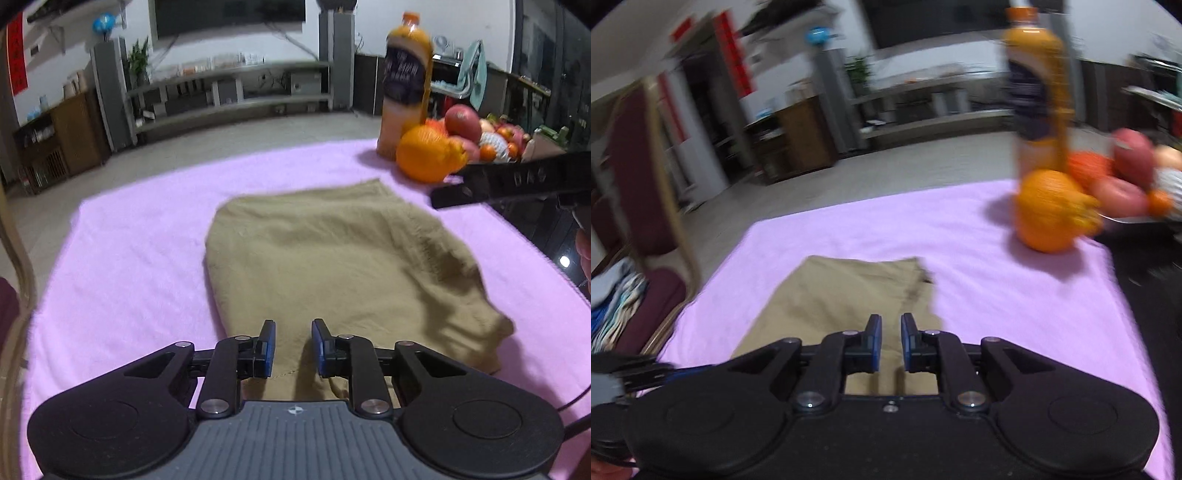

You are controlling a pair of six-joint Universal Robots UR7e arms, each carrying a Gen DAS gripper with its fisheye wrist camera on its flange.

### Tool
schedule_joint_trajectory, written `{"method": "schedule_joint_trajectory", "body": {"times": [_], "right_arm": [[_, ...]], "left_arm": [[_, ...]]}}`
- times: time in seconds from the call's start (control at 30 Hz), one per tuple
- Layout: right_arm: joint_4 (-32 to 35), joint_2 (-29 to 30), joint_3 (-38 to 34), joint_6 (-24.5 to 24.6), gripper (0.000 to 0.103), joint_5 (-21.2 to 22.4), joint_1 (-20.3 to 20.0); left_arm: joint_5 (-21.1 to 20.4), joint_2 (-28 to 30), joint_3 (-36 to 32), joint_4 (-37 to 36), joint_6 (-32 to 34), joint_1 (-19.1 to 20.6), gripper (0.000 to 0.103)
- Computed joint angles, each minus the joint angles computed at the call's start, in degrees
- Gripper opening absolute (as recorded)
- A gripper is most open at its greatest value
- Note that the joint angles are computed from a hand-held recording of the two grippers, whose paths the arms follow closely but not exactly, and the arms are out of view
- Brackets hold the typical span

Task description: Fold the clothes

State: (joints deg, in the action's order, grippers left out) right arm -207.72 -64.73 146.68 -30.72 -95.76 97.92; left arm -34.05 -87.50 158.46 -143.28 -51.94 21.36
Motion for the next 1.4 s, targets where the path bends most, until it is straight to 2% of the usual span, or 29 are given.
{"method": "schedule_joint_trajectory", "body": {"times": [0.03, 0.07, 0.13, 0.2, 0.23, 0.27, 0.3, 0.33, 0.4, 0.47, 0.5, 0.53, 0.57, 0.6, 0.7, 0.83, 0.87, 0.93, 1.03, 1.07, 1.13, 1.17, 1.2, 1.27, 1.3, 1.33, 1.37, 1.4], "right_arm": [[3.23, 0.34, -1.0, -0.43, 0.019, 2.13, -0.19], [7.0, 0.71, -2.21, -0.82, 0.024, 4.18, -0.39], [16.19, 1.5, -5.09, -0.63, 0.024, 8.4, -1.21], [25.61, 3.37, -8.97, 2.01, 0.024, 11.95, -2.8], [27.24, 4.99, -10.56, 3.67, 0.024, 12.74, -3.52], [27.53, 6.65, -11.96, 5.5, 0.019, 13.06, -4.38], [26.37, 8.13, -12.95, 7.54, 0.001, 13.41, -5.78], [23.55, 9.4, -13.38, 9.86, 0.0, 13.7, -7.61], [12.65, 11.6, -12.57, 16.5, 0.0, 12.8, -11.24], [8.49, 11.15, -12.04, 21.34, 0.0, 14.43, -14.21], [6.56, 10.83, -11.82, 22.84, 0.0, 13.14, -14.08], [2.69, 11.04, -11.34, 22.81, 0.003, 9.46, -12.55], [-1.74, 11.63, -11.07, 22.32, 0.019, 3.87, -10.13], [-4.02, 11.65, -10.71, 21.36, 0.023, 0.69, -8.57], [-5.9, 10.04, -9.07, 18.83, 0.024, -2.39, -6.01], [-6.19, 7.92, -7.14, 18.2, 0.028, 2.0, -5.08], [-5.09, 7.66, -7.46, 17.52, 0.029, 2.97, -4.8], [0.19, 7.42, -8.83, 16.24, 0.029, 5.71, -4.84], [13.1, 7.16, -12.1, 14.92, 0.029, 11.95, -6.01], [18.44, 7.51, -13.78, 15.48, 0.029, 13.94, -6.77], [21.91, 9.68, -16.28, 17.78, 0.029, 14.53, -7.93], [20.05, 11.16, -17.03, 19.61, 0.025, 13.8, -8.58], [16.27, 12.79, -17.41, 22.12, 0.014, 13.76, -9.73], [7.66, 15.13, -17.69, 27.78, 0.0, 13.13, -12.07], [3.02, 15.94, -17.67, 30.21, 0.0, 10.55, -12.21], [-1.69, 16.58, -17.62, 32.05, 0.008, 6.32, -11.6], [-4.14, 16.36, -17.49, 32.83, 0.009, 2.92, -11.06], [-4.2, 15.08, -16.93, 32.98, 0.018, 1.6, -10.86]], "left_arm": [[-0.63, 1.77, -0.16, -3.22, 1.96, 1.84, 0.018], [-0.75, 1.68, 0.35, -4.2, 2.8, 1.97, 0.018], [-1.19, 0.88, 0.85, -5.07, 3.82, 2.22, 0.018], [-1.64, 0.78, 1.08, -6.7, 4.04, 2.6, 0.018], [-1.65, 0.91, 1.33, -7.53, 4.3, 2.6, 0.018], [-1.66, 1.05, 1.58, -8.36, 4.56, 2.59, 0.018], [-1.67, 1.2, 1.82, -9.21, 4.83, 2.59, 0.018], [-1.76, 1.8, 1.94, -10.43, 5.55, 2.57, 0.018], [-1.65, 2.26, 1.74, -10.62, 5.92, 2.56, 0.018], [-1.63, 2.53, 1.56, -10.47, 6.13, 2.46, 0.018], [-1.65, 2.1, 1.52, -9.8, 5.75, 2.31, 0.018], [-1.69, 1.58, 1.49, -9.02, 5.3, 2.14, 0.018], [-1.63, 0.32, 1.51, -7.72, 4.26, 1.68, 0.018], [-1.57, -1.01, 1.51, -6.37, 3.17, 1.2, 0.018], [-0.73, -6.12, 2.57, -3.56, -0.82, -1.99, 0.018], [-1.52, 0.12, 2.68, -12.94, 3.58, -3.0, 0.018], [-2.83, 3.78, 2.66, -17.87, 6.56, -2.5, 0.018], [-5.65, 11.12, 2.53, -26.98, 12.29, -1.55, 0.018], [-9.81, 21.22, 1.98, -37.88, 19.86, -0.48, 0.015], [-10.52, 22.6, 1.84, -39.84, 20.94, -0.19, 0.014], [-11.61, 24.05, 1.7, -42.51, 22.37, 0.51, 0.014], [-12.03, 24.16, 1.7, -43.21, 22.78, 0.89, 0.014], [-12.3, 24.07, 1.74, -43.59, 23.05, 1.19, 0.014], [-12.65, 23.9, 1.68, -43.77, 23.44, 1.53, 0.014], [-12.61, 23.68, 1.52, -43.19, 23.58, 1.51, 0.014], [-12.62, 23.19, 1.41, -42.48, 23.68, 1.56, 0.014], [-12.73, 22.14, 1.26, -41.28, 23.3, 1.53, 0.014], [-12.84, 21.08, 1.1, -40.06, 22.88, 1.48, 0.015]]}}
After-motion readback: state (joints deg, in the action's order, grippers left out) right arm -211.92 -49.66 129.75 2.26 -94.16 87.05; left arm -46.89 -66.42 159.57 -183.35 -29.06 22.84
